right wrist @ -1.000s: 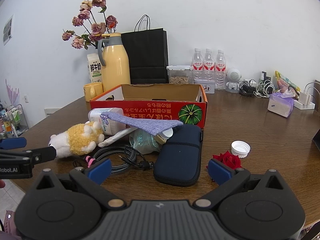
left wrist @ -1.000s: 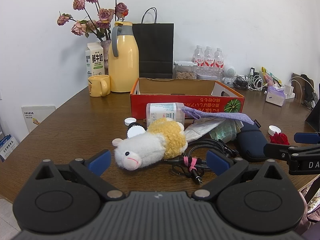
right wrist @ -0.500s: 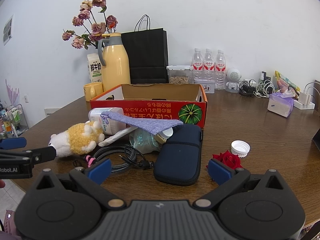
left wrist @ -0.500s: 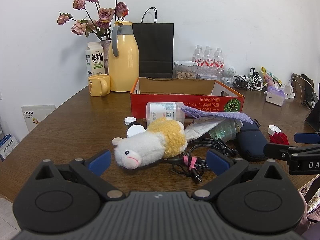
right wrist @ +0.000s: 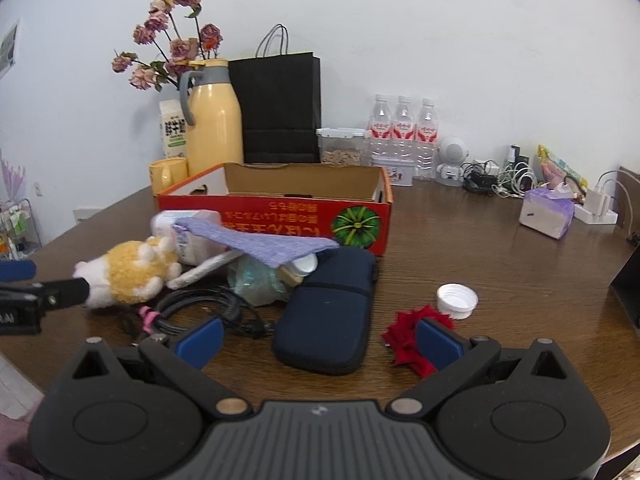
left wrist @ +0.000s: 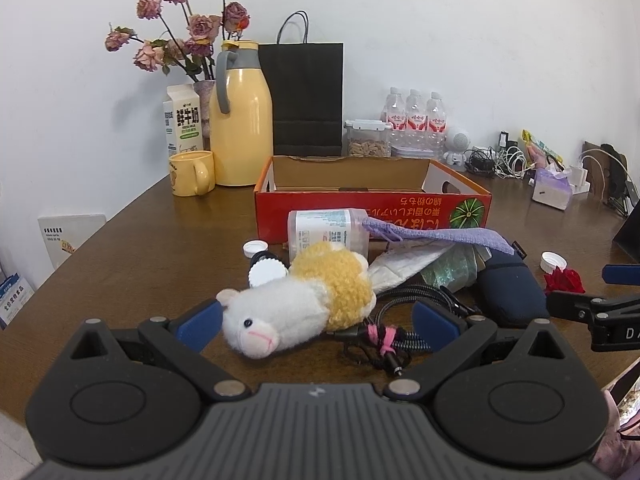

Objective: Organize objects
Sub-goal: 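Grasp the plush sheep with the left gripper while the right gripper grasps the red rose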

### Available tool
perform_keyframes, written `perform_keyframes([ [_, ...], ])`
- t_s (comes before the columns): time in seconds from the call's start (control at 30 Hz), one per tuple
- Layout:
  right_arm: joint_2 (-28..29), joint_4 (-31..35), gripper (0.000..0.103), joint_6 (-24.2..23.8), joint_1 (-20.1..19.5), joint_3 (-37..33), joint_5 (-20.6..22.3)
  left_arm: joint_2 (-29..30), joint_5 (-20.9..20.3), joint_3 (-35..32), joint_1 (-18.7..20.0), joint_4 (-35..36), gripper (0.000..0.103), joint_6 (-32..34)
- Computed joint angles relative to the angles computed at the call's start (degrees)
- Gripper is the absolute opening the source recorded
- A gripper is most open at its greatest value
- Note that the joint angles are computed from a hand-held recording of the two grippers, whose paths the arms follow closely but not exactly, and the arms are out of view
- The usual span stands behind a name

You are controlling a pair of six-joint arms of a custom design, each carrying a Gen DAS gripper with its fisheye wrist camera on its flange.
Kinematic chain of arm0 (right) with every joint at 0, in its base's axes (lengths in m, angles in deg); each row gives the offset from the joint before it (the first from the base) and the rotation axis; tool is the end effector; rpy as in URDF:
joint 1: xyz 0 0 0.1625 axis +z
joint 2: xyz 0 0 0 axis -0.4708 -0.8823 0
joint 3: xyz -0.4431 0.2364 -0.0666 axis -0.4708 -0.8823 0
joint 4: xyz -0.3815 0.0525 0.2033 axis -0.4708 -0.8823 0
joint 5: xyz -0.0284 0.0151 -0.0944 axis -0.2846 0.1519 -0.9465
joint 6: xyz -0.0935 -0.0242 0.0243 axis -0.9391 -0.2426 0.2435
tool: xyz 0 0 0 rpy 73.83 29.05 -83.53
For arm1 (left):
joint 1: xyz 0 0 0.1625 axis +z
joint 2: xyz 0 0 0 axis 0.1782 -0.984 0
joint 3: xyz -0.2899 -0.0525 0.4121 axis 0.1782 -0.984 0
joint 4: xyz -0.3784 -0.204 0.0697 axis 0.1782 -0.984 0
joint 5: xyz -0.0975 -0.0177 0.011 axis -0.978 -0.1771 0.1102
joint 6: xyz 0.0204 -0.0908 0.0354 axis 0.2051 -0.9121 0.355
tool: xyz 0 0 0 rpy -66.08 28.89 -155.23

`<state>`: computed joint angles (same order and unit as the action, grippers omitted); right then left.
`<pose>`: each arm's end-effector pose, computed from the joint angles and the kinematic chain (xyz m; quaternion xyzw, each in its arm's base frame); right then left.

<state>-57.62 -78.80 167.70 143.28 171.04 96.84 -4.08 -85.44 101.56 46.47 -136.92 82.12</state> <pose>0.2142 -0.3356 0.0275 0.0745 -0.7555 0.5178 0.3943 -0.0799 -0.4432 0.1890 0.3983 0.8100 -0.3849 0.1924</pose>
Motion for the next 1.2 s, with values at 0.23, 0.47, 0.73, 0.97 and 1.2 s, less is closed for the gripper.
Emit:
perform_keyframes([
  [0.23, -2.27, 0.81, 0.103, -2.48, -4.0, 0.66, 0.47, 2.81, 1.65, -4.19, 0.12, 2.05, 0.103, 1.08],
  [0.47, -5.31, 6.07, 0.094, -1.7, -9.03, 0.48, -2.1, 5.19, 5.19, -9.01, -0.17, 8.06, 0.103, -1.18],
  [0.73, -8.21, 12.3, 0.075, 0.79, -12.88, 0.43, -6.7, 7.45, 7.57, -12.66, 0.17, 13.03, 0.103, -5.0],
  [0.97, -9.49, 18.61, 0.053, 4.7, -15.76, 0.17, -10.81, 8.27, 8.58, -13.26, 0.29, 14.43, 0.085, -4.85],
  [1.2, -10.19, 21.01, 0.04, 3.49, -16.17, -0.19, -13.56, 6.99, 5.36, -11.97, 0.87, 13.19, 0.061, -3.49],
])
